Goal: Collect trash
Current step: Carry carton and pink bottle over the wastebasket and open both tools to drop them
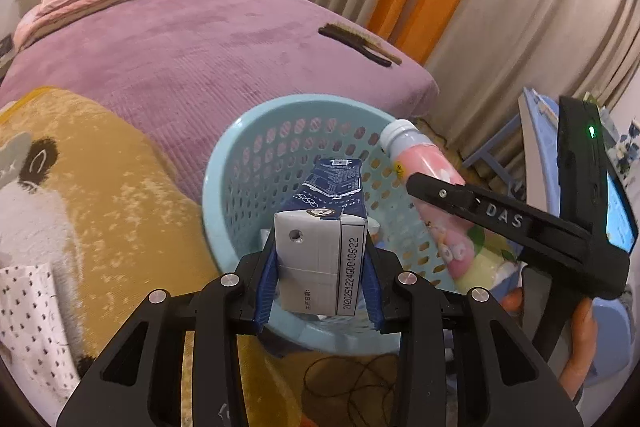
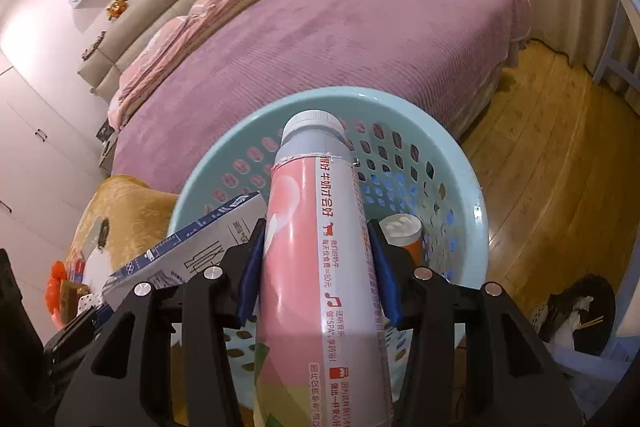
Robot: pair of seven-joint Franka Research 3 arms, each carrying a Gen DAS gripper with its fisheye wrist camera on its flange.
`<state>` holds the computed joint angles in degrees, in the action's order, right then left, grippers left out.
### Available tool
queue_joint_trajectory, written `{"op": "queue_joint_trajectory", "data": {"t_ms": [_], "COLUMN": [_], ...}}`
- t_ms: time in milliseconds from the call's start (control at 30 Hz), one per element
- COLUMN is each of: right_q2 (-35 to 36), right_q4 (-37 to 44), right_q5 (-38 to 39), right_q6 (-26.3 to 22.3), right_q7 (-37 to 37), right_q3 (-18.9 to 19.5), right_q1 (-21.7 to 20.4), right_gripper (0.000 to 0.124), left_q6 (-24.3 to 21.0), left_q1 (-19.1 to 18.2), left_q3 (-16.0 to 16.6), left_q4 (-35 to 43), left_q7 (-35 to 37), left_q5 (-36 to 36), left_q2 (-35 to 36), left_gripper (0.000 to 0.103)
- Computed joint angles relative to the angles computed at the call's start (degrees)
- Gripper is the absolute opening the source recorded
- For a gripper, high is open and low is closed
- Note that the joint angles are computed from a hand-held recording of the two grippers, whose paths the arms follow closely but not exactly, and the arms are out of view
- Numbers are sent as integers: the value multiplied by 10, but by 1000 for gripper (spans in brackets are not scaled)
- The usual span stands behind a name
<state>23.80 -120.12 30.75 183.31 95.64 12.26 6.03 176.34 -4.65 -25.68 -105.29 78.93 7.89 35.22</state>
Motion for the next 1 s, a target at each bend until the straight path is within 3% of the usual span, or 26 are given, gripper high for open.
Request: {"op": "queue_joint_trajectory", "data": {"t_ms": [67,133,200,267,367,467,567,667,833,900,1000], "right_q2": [11,17,16,5,-8,-31,-53,-77,-103,-109,-110], "right_q4": [11,11,1,-12,-31,-54,-78,-95,-108,-105,-94], "right_q5": [-2,10,18,16,11,0,-22,-33,-69,-73,-71], "right_q6": [-9,-1,11,19,33,49,71,88,112,120,121], "right_q7": [2,-12,-31,-33,-40,-30,-19,-9,3,-7,-22], "right_q3": [-4,31,68,62,84,71,82,38,12,-16,-44], "right_q1": [0,-34,-68,-61,-78,-56,-56,3,60,109,159], "right_gripper": [46,51,51,51,51,51,51,51,51,51,54], "left_q6": [-1,2,22,35,63,92,123,150,208,229,265], "left_q1": [0,-16,-3,8,26,65,99,122,154,163,144], "left_q3": [-2,17,7,0,-10,-41,-63,-73,-68,-55,-5], "left_q4": [2,3,-13,-35,-72,-112,-152,-185,-261,-292,-340], "left_q7": [3,-11,-9,-7,-15,-29,-49,-75,-135,-163,-169], "left_q5": [1,3,6,12,22,33,55,75,103,113,84], "left_q2": [3,-2,-9,-22,-45,-70,-99,-129,-204,-238,-288], "left_gripper": [36,57,58,58,58,58,58,58,60,68,81]}}
